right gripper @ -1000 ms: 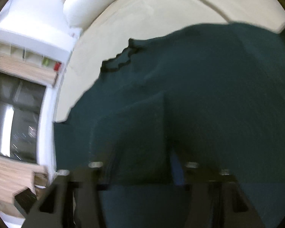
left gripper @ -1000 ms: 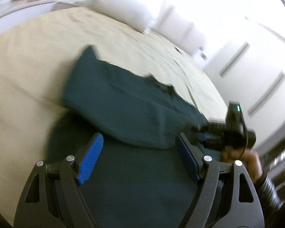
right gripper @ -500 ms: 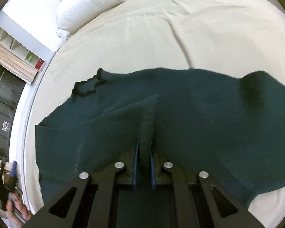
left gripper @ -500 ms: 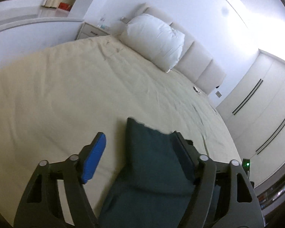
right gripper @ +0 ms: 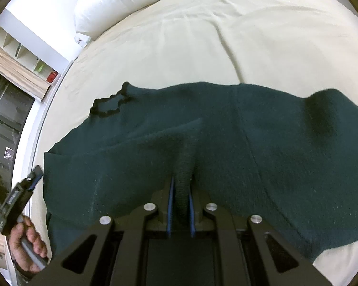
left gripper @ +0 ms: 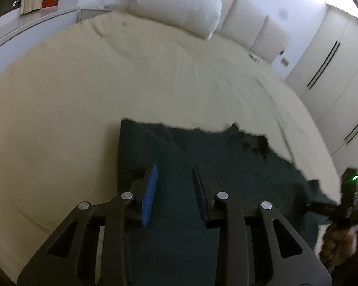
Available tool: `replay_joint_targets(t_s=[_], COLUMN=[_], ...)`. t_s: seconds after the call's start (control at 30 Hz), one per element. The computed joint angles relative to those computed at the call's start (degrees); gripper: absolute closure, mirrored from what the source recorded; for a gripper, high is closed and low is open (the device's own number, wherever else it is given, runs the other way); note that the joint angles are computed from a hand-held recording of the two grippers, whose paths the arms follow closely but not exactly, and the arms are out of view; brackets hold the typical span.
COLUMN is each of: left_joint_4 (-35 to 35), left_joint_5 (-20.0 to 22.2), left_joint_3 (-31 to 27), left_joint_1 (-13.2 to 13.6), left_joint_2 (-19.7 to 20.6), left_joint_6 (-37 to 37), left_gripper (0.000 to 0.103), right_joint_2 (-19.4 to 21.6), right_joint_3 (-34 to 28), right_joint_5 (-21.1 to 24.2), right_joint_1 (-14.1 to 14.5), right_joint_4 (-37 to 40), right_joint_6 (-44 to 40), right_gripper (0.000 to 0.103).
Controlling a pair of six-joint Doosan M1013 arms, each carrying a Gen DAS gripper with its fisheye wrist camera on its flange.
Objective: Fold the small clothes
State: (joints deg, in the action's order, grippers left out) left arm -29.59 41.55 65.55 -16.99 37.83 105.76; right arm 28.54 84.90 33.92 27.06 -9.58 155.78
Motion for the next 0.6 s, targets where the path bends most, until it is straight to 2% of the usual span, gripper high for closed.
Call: replay_joint_targets(t_s=[0.1,0.2,0.33,0.47,0.5,0.6], left_joint_4=[5.25,5.11,5.89,6.76,7.07,5.88], left_joint_5=[-0.07,-1.17,-2.06,-2.61,-3.06,-4.43], left_joint_3=[-0.12,0.04,0.75,1.39,1.4,1.87], left_joint_1=[-0.79,-0.44,-0.17,0.07,-0.04,-0.09], left_joint_2=[1.18,1.75,1.31,0.81,1.08,1.49], left_joint_6=[-2.7,-2.58,-1.97,-2.3,-2.19,0.04], left_gripper=[0.074,0.076,0.076,0.076,0.076,0.076], right_joint_2=[0.15,-0.02,0.56,0.53,0.6,0.09], right_joint_3=[-0.01,0.3,-1.37,-0.98,-0.76,2.12], right_joint_5=[-0.43,-1.32,0.84,-0.1,-0.41,-5.68], right_joint_1=[-0.27,-0.61,-0.37,-0.53,-0.64,-1.53], right_joint_4=[0.91,1.68,-0.36,-0.13,0.36,3.94], right_joint_6=[-1.1,-1.53,-2.65,-2.86,-3.07,-4.74], right_gripper=[0.091,0.091,0.091,0.091,0.091,0.092])
